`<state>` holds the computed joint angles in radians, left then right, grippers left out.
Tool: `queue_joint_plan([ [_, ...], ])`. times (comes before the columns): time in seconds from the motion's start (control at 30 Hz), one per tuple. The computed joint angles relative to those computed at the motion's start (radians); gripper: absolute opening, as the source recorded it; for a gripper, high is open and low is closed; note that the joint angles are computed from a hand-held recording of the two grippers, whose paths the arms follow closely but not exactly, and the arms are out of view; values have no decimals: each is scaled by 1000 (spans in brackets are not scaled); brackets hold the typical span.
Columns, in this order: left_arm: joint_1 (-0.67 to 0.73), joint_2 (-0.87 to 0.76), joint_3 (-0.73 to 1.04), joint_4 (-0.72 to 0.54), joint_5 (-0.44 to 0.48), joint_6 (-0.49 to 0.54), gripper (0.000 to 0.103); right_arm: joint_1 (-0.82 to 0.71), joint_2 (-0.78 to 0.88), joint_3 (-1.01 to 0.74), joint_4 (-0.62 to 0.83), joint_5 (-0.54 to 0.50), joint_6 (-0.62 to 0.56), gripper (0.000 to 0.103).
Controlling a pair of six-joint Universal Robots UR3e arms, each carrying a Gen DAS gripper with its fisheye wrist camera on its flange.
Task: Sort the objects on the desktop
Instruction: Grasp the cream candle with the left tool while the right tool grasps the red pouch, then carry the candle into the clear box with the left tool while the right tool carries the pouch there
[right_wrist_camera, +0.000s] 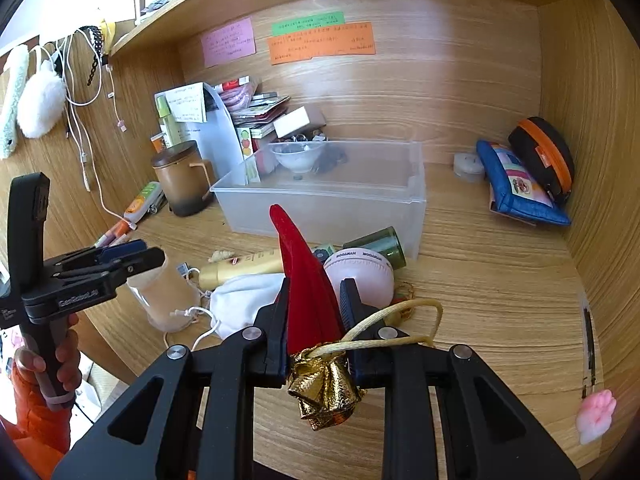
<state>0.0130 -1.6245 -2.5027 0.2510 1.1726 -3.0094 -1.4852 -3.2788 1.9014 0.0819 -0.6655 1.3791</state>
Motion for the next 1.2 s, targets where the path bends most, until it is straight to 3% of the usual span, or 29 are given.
queue_joint_plan([
  [0.27,-63,-138,56,9,73,-19,76,-62,-2,2,109,-61,-85,20],
  [0.4,-71,-191,89,5,63,-25,60,-82,-4,4,129,-76,-106,20],
  [0.53,-95,-186,96,21,93,-26,57,-122,4,-11,162,-96,-142,20],
  [0.67,-52,-141,85,-9,21,-17,56,-135,42,-39,170,-79,-171,20],
  [0.87,-37,-120,82,1,2,-13,55,-160,126,-132,219,-38,-263,20],
  [1.1,-31,-19,123,-75,-22,8,55,-231,209,-279,364,-56,-421,20],
  [1.2,-17,22,175,-155,-72,30,55,-283,270,-367,458,-82,-516,20],
])
